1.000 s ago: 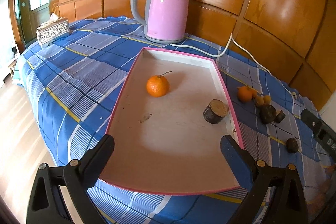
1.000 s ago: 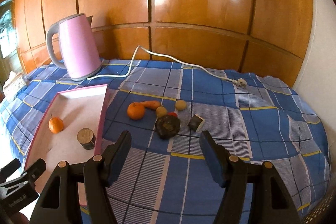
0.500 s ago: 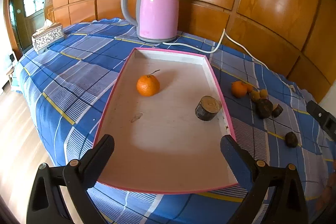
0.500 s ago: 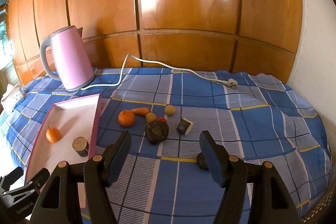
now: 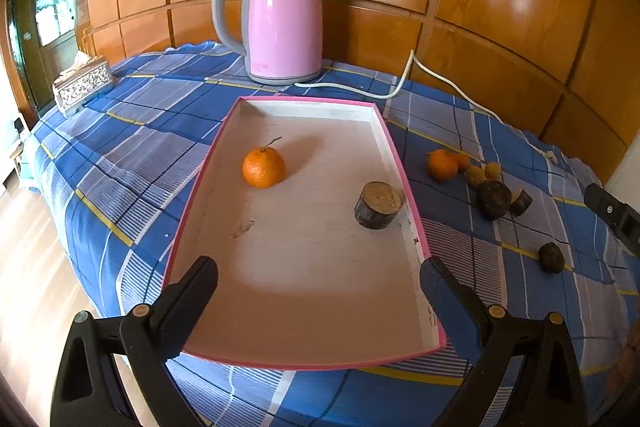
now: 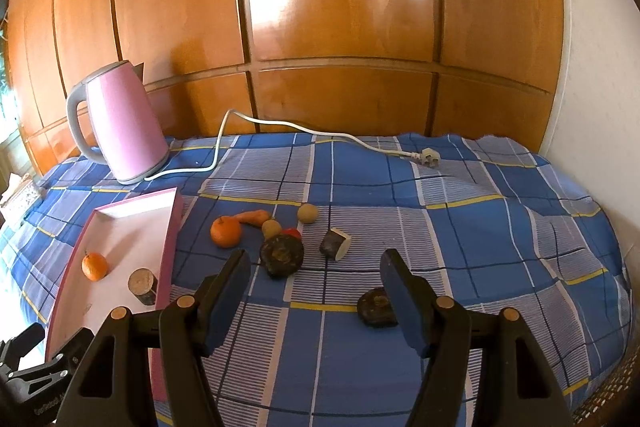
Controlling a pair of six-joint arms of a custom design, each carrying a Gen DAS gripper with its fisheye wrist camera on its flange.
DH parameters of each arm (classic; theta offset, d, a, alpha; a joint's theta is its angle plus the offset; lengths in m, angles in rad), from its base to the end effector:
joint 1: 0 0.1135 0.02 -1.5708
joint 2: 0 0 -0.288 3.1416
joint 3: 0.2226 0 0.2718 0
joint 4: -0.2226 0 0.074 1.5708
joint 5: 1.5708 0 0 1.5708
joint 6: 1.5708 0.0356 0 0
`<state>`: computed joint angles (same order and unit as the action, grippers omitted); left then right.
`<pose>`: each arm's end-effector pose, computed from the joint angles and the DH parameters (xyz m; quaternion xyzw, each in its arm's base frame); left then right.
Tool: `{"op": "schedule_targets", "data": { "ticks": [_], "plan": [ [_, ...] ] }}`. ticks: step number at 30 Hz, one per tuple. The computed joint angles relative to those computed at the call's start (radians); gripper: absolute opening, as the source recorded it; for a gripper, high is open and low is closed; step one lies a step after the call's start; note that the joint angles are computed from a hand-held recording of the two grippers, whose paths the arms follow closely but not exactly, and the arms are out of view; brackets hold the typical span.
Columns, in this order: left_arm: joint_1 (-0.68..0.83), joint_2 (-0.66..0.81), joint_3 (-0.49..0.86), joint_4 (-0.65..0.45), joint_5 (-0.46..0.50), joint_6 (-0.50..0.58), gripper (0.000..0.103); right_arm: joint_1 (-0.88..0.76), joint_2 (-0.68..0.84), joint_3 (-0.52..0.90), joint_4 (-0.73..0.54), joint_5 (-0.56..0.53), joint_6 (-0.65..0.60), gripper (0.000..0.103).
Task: Organize fruits
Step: 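Withdraw the right gripper from the tray back over the bed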
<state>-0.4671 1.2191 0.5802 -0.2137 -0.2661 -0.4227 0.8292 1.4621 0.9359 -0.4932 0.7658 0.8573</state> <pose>0.2191 -0.1000 0.1924 -0.0260 0.9287 -0.0378 0.3679 0.2211 0.2048 0.2337 0.1142 0.8910 -0.0505 0.4364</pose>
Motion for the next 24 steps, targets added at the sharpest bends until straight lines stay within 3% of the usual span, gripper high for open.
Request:
{"op": "schedule_targets", "data": {
  "ticks": [24],
  "plan": [
    [-0.133,0.071,0.075,0.002,-0.026,0.074,0.103,-0.113,-0.082,-0.14,0.015,-0.084,0.039,0.068]
  ]
}}
